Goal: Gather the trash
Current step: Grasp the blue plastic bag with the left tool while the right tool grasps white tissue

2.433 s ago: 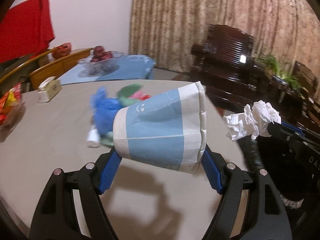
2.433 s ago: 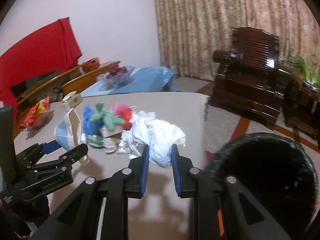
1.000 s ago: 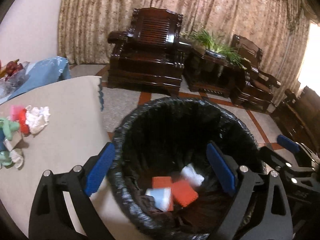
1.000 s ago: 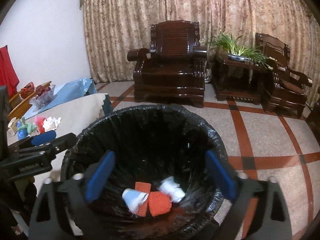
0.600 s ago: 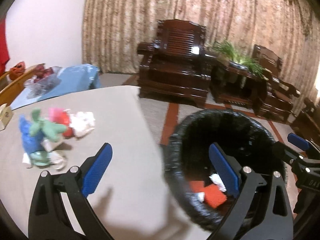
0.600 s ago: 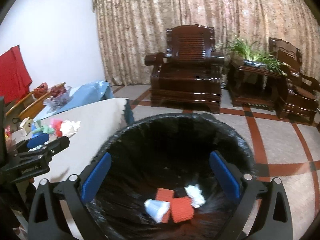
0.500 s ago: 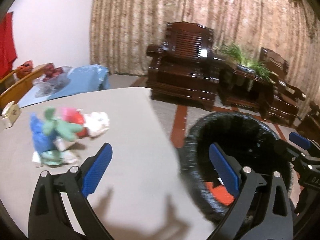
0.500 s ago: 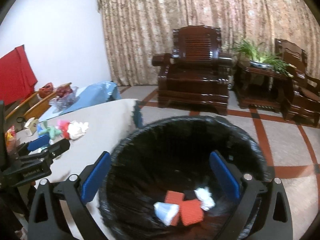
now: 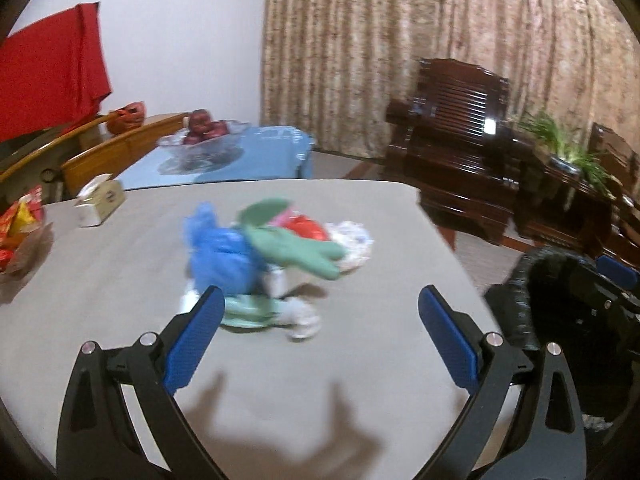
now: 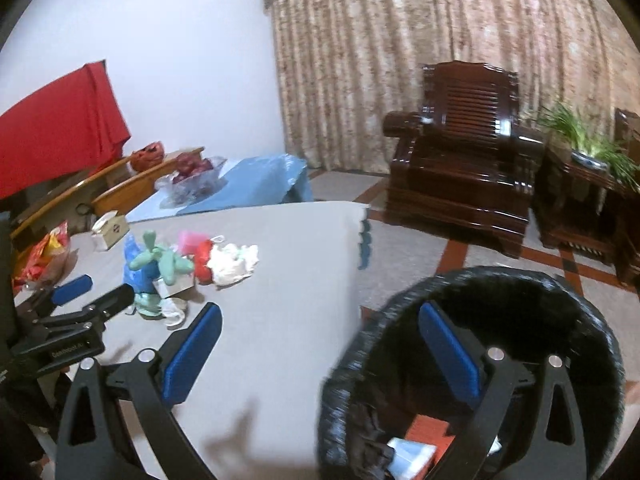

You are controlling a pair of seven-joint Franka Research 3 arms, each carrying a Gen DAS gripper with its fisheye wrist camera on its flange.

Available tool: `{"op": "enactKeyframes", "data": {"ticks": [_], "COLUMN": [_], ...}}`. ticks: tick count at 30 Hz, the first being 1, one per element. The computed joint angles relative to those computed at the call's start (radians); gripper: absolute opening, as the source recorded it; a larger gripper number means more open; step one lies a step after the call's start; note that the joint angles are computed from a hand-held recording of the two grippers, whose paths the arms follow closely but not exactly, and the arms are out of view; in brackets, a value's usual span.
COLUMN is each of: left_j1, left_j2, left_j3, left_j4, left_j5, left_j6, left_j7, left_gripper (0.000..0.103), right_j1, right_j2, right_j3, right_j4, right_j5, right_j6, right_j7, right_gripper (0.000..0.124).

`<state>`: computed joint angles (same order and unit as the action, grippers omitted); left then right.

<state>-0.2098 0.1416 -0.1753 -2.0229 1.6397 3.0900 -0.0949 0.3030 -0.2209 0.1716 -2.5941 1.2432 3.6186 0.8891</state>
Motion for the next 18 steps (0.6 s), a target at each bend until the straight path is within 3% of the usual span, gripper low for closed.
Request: {"op": "enactKeyframes", "data": {"ticks": [10, 18], "left_j1": [0.045, 0.038], "left_j2": [0.033, 0.132], "left_j3": [0.034, 0.071], "left_j4": [0.019, 0.100], "left_j5": [-0.011, -0.135], "left_j6": [-0.029, -0.039], "left_j7": [-0.006, 0.097], "left_gripper": [0.095, 0.095], "right_j1": [0.024, 0.055], "right_j2": [0.179, 0.329], "right_j3": [-0.026, -0.094], "right_j4": [0.172, 0.334], "right_j5": [-0.088, -0.098], "right_j6": [-0.025, -0.066], "right_j7": [0.000, -0.043], "right_gripper": [0.097, 0.097]}}
